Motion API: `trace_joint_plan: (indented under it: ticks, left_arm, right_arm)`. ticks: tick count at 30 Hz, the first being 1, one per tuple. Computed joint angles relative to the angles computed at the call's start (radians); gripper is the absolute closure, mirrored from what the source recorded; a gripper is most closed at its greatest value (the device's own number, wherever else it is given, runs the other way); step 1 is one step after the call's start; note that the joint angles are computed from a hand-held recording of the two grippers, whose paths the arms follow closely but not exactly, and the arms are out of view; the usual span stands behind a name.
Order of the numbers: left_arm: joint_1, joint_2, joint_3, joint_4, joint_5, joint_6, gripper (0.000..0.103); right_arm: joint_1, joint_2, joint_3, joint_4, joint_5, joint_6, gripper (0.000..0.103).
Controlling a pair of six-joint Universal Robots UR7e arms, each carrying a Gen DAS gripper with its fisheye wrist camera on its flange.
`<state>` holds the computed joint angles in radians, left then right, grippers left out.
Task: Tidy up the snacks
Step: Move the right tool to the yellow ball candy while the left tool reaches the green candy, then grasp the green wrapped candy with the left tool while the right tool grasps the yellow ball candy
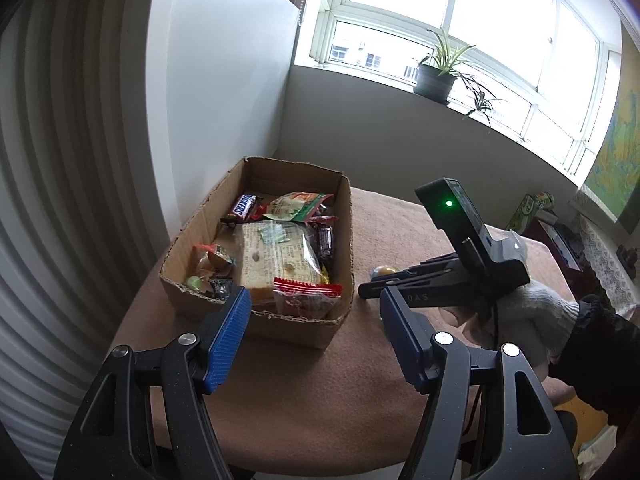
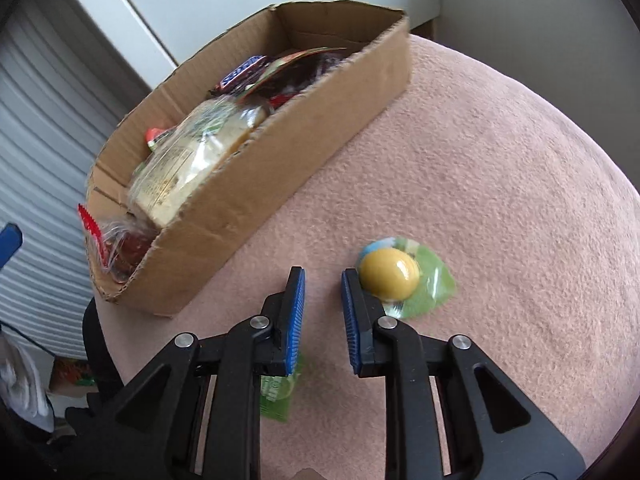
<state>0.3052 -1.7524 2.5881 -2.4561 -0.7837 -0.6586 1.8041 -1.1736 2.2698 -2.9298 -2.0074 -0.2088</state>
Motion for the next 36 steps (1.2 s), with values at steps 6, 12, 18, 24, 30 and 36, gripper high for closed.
trace_joint_plan:
  ticks: [6,12,18,24,30,36]
  left_arm:
    - [-0.020,0.049,0.014,-0.050,-0.060,-0.008,0.036]
    - [-0.015,0.208,0.021,-0.184,-0.141,0.000,0.036]
    - [0.003,0.369,-0.001,-0.284,-0.183,0.021,0.037]
    - [0.053,0.503,-0.049,-0.324,-0.171,0.034,0.047]
    - [0.081,0.570,-0.081,-0.339,-0.164,0.056,0.058]
    - [0.113,0.615,-0.102,-0.363,-0.166,0.060,0.058]
  right_arm:
    - [-0.059,-0.098,0.041,0.023,0.021,0.016,0.085]
    - [-0.069,-0.196,0.099,-0.005,0.036,-0.073,0.081]
    - [-0.077,-0.232,0.108,-0.057,0.012,-0.134,0.041]
    - [-0.085,-0.154,0.056,-0.060,0.027,-0.101,0.041]
    - [-0.093,-0.079,0.022,-0.071,0.037,-0.077,0.041]
    - [-0.071,-0.029,0.005,-0.106,-0.008,-0.081,0.041]
